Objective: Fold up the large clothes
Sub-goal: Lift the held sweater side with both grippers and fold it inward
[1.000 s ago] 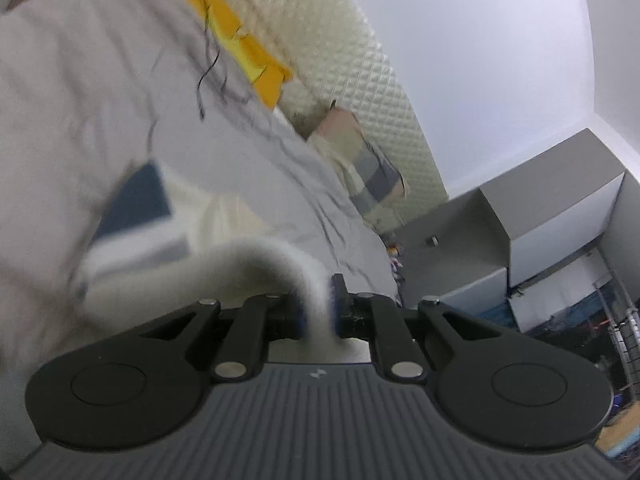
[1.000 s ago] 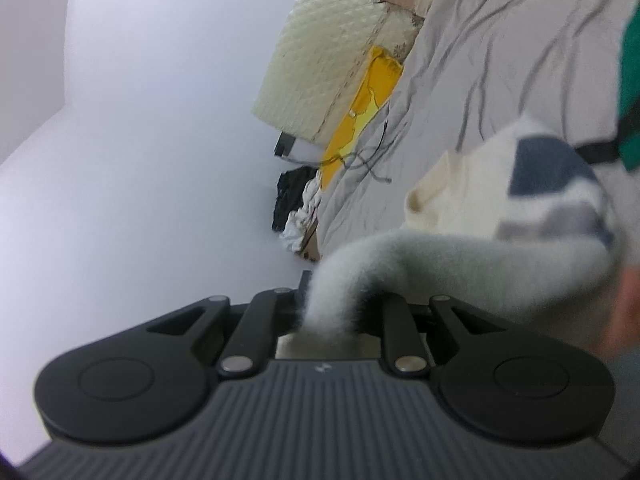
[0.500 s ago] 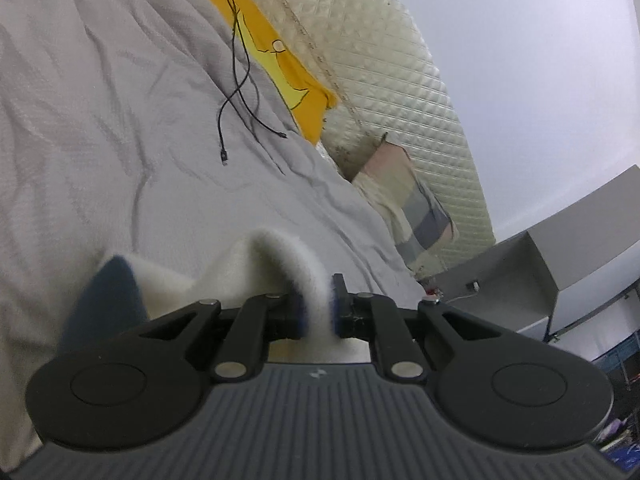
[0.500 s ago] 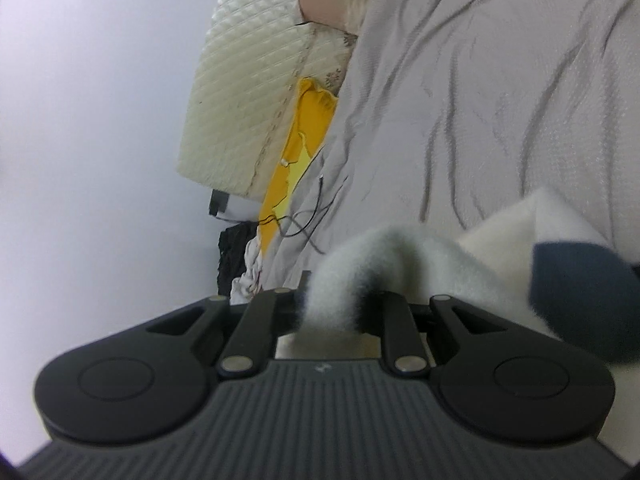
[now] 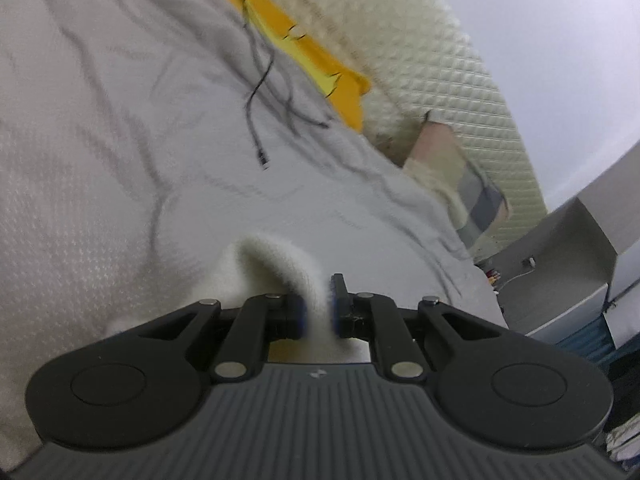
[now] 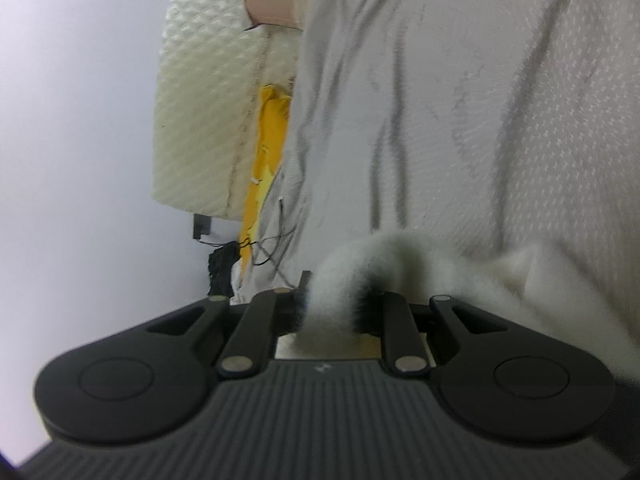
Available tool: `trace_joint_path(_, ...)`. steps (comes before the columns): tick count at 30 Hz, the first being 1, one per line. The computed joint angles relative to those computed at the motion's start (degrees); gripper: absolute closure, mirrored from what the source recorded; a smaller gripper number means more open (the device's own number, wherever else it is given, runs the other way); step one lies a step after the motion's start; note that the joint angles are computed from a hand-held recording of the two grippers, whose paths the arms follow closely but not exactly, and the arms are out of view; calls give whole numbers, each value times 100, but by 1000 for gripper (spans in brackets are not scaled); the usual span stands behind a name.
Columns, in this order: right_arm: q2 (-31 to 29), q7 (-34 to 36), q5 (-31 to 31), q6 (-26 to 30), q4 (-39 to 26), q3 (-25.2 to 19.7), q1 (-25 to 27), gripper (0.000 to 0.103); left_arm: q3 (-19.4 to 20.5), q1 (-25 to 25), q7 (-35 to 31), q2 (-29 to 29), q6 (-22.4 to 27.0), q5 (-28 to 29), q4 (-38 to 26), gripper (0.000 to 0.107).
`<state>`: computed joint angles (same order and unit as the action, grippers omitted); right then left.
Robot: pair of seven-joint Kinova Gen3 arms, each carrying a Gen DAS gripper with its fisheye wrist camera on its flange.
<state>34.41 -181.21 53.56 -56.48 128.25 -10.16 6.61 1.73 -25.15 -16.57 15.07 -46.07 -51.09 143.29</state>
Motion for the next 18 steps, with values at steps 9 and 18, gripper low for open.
trace_joint_path(9,196,12,113,16,-101,-11,36,84,196,2,-228,429,196,315,-186,94)
trace_joint_path(18,-91,152,234,-319,75,10,67,24,135,-7,-222,-124,217,240,166,52)
